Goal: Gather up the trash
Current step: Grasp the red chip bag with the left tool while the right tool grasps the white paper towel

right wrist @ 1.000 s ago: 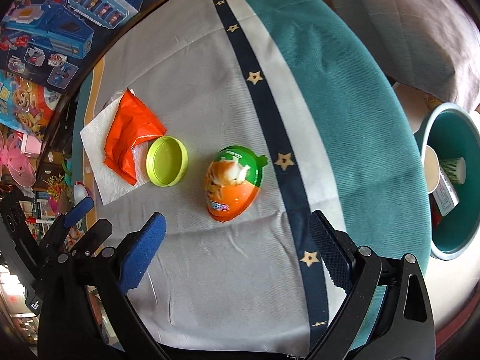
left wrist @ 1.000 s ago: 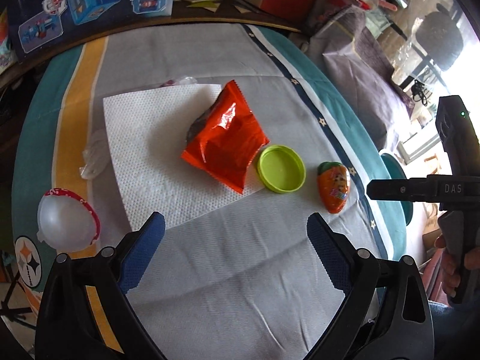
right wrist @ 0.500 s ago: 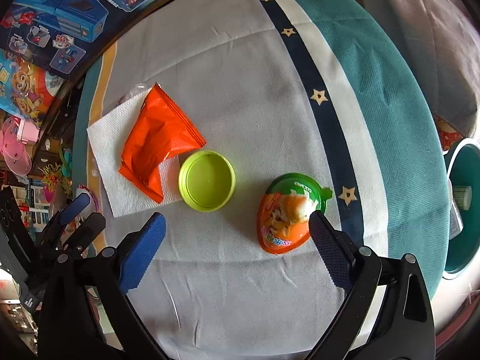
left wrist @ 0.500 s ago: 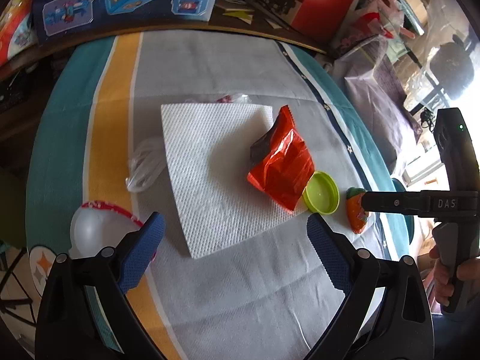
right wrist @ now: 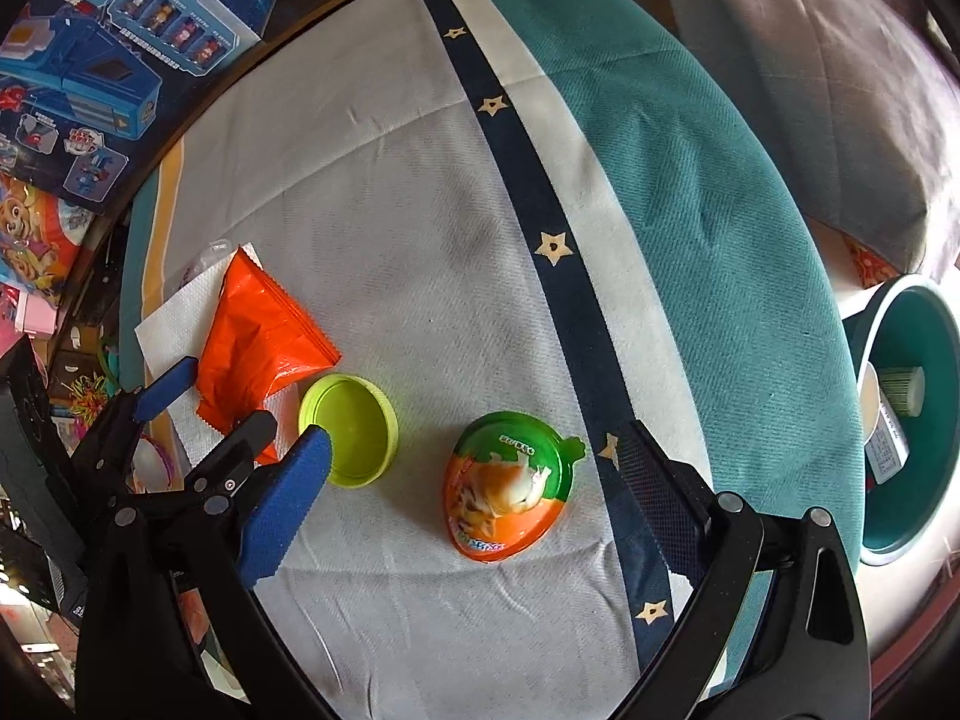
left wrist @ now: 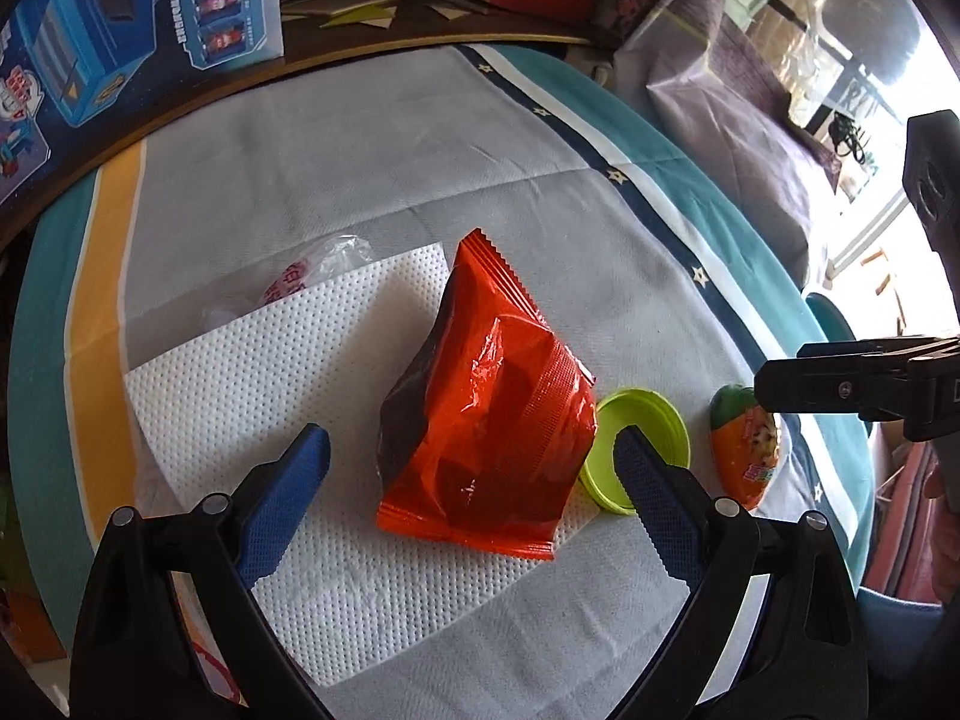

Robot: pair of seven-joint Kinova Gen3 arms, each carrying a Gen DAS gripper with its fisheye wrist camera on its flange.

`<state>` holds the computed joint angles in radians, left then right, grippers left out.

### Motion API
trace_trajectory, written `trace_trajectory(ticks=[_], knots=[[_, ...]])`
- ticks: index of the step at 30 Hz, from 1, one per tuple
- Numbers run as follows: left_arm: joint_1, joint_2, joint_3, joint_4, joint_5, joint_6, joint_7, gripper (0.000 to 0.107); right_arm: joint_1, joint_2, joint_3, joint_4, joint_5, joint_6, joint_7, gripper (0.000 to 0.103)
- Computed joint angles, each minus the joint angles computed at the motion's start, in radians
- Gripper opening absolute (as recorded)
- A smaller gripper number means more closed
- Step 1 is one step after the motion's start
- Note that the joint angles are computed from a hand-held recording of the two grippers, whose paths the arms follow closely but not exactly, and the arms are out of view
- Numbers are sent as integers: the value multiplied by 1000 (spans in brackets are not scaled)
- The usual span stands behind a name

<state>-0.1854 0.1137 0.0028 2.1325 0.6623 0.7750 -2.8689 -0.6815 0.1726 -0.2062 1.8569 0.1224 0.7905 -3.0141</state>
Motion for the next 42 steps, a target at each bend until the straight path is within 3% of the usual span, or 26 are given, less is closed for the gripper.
trace_trajectory(ticks=[3, 5, 7, 8, 10, 16, 21, 32, 39, 42], knots=[[10, 18, 8, -7, -8, -14, 10, 95, 8, 6, 0, 8, -11, -18, 14, 92], [8, 21, 12, -6, -1, -14, 4, 85, 11, 11, 1, 10, -16, -28, 24, 92], [8, 30, 14, -13, -9, -2, 17, 53, 12, 12, 3, 13, -21, -35, 30, 92], [19, 26, -3, -9, 4, -5, 8, 49, 10, 15, 4, 10, -21, -35, 30, 92], [-15, 25, 6, -20, 17, 38, 3, 21, 5, 16, 5, 5, -17, -33, 29, 92], [-100, -21, -55, -54, 57, 180, -49, 19, -19, 43, 5, -60, 11, 4, 39, 92], [-184, -37, -126, -95, 64, 273, -93, 20, -44, 112, -3, -170, 17, 38, 129, 92], [-354, 44, -172, -184, 66, 348, -123, 20, -141, 402, 43, -563, 12, 202, 416, 92], [-389, 70, -155, -193, 64, 351, -123, 20, -247, 500, 126, -700, 107, 310, 439, 94], [-395, 80, -148, -198, 70, 353, -112, 20, -292, 503, 145, -695, 160, 315, 435, 88]])
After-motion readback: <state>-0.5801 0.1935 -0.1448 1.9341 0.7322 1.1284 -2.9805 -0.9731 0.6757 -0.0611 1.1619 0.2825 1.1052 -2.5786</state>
